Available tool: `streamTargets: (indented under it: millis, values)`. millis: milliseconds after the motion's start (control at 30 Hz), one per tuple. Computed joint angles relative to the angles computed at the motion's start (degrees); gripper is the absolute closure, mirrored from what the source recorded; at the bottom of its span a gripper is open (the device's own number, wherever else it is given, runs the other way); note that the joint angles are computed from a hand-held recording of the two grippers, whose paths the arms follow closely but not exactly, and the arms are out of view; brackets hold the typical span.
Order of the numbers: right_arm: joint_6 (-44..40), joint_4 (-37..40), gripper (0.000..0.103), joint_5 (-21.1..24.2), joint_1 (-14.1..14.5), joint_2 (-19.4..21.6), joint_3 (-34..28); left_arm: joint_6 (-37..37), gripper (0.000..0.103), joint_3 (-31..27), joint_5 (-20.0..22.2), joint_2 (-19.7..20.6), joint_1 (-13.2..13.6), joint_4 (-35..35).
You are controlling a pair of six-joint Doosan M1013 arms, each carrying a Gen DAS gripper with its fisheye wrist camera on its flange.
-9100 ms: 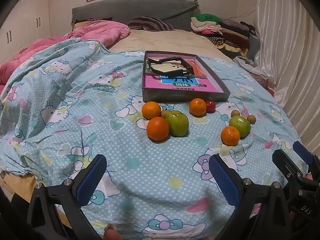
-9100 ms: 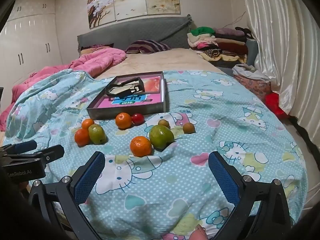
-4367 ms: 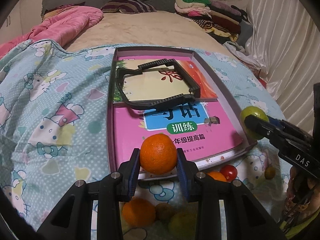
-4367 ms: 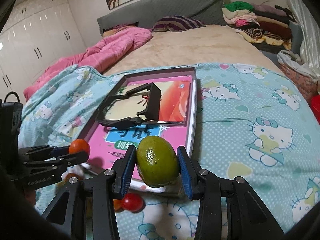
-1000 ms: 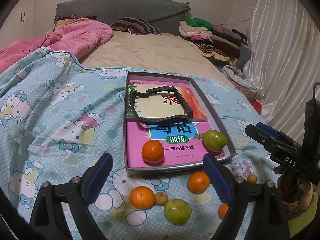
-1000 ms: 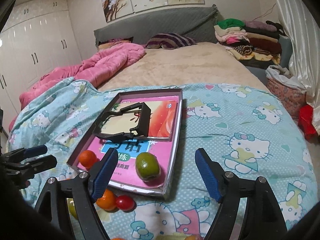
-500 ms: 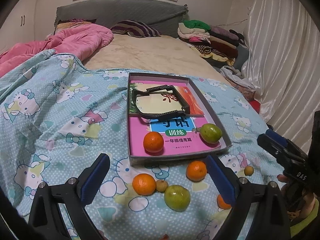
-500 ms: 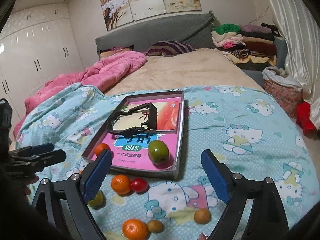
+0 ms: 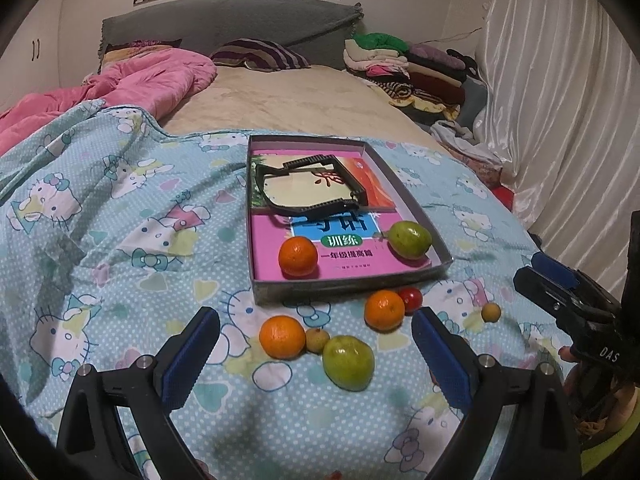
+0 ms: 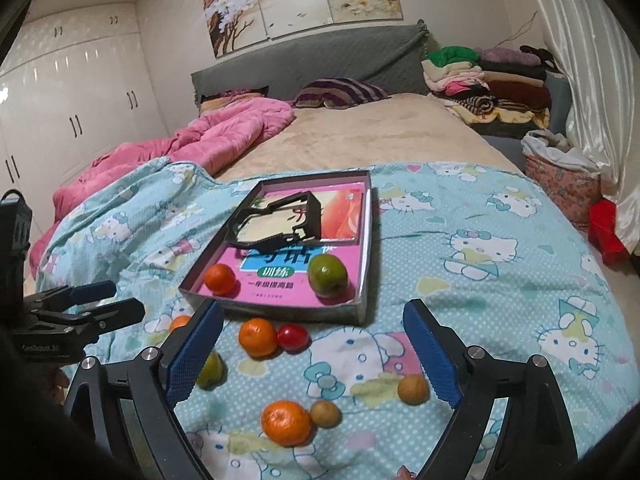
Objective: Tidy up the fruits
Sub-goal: 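Withdraw both open grippers from the tray back toward the remaining fruits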
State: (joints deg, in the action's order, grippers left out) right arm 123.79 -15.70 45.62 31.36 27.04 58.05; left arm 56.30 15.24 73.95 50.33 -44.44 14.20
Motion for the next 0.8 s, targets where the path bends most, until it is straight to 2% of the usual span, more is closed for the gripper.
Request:
streamTargets:
  millis: [267,800]
  values:
    - [-0.6,1.8,0.011,0.3,1.0,-1.2,2.3,0.5,0.006,6.1,-1.9,-2.8,-0.4,-0.9]
    - [-1.6,3.4,0.011,4.5,2.3,-1.8,4.8,2.6,0.006,10.6,-2.5,-4.5,-0.7,-4.3]
